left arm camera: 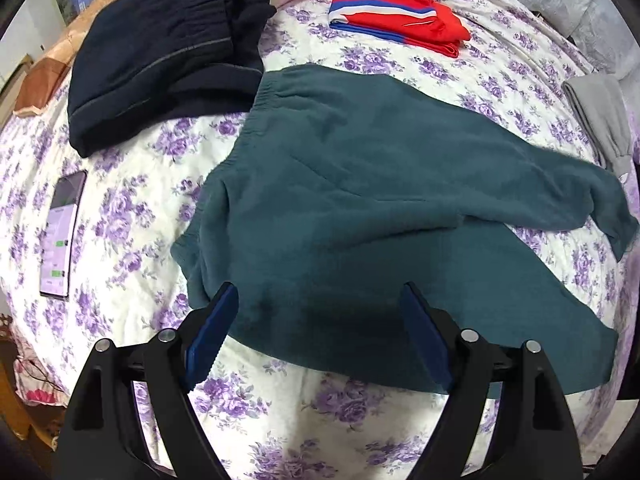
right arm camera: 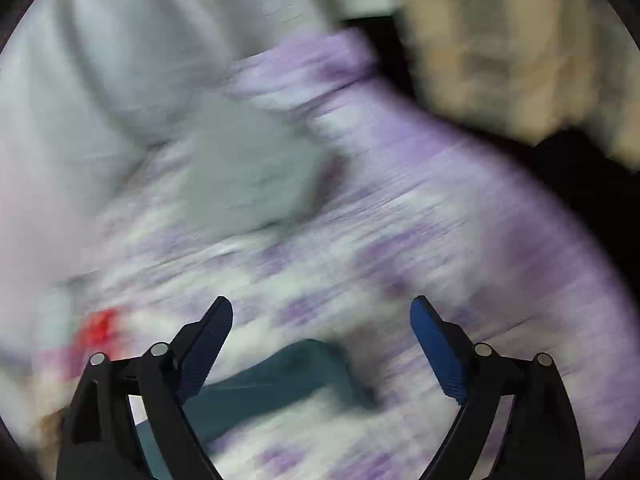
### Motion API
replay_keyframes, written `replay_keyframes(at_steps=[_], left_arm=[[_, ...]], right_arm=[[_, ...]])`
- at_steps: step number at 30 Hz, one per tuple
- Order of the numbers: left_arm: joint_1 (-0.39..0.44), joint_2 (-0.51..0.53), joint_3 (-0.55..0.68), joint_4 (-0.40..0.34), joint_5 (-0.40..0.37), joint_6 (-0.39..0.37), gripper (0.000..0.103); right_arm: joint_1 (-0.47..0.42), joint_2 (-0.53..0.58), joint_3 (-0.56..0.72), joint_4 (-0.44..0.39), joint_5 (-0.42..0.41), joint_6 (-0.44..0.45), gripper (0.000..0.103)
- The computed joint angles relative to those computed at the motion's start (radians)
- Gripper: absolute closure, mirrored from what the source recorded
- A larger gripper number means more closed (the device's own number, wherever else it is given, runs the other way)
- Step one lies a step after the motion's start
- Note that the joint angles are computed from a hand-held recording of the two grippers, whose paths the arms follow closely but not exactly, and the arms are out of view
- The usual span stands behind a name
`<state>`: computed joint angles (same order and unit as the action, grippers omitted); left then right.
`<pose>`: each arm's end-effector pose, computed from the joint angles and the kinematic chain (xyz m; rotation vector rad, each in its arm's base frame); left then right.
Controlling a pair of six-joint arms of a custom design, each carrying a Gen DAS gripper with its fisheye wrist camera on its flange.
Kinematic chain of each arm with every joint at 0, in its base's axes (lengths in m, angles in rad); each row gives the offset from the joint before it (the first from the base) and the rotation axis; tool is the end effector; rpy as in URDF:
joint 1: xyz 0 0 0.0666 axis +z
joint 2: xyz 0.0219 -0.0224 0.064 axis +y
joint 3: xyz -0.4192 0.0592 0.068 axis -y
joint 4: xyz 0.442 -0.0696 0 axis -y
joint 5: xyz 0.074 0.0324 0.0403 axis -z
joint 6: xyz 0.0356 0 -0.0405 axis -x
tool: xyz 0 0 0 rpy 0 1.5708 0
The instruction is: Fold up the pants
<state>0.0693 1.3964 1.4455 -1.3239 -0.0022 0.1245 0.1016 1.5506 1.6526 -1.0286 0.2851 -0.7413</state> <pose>0.4882 0.0336 0.4720 -0.2758 2.8322 -0.0086 0.5840 0.0491 0.5095 0.8791 2.2820 0.0136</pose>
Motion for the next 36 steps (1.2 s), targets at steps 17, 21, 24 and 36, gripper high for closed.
replay_keyframes(at_steps=[17, 21, 24, 36], left_arm=[[-0.004, 0.006, -0.012, -0.028, -0.055, 0.033, 0.023], [-0.017, 0.004, -0.012, -0.013, -0.080, 0.017, 0.023], [-0.017, 0.014, -0.003, -0.015, -0.069, 0.018, 0.023], [-0.013, 0.048, 0.040, -0.022, -0.039, -0.007, 0.022]], right_arm=[[0.023, 0.080, -0.089, -0.054, -0.184, 0.067, 0.040], [0.012, 0.051, -0.108, 0.006, -0.270, 0.056, 0.092], [0.005, -0.027, -0.132, 0.038, -0.244, 0.075, 0.092], [-0.044, -0.104, -0.196, -0.185, -0.079, 0.067, 0.030]])
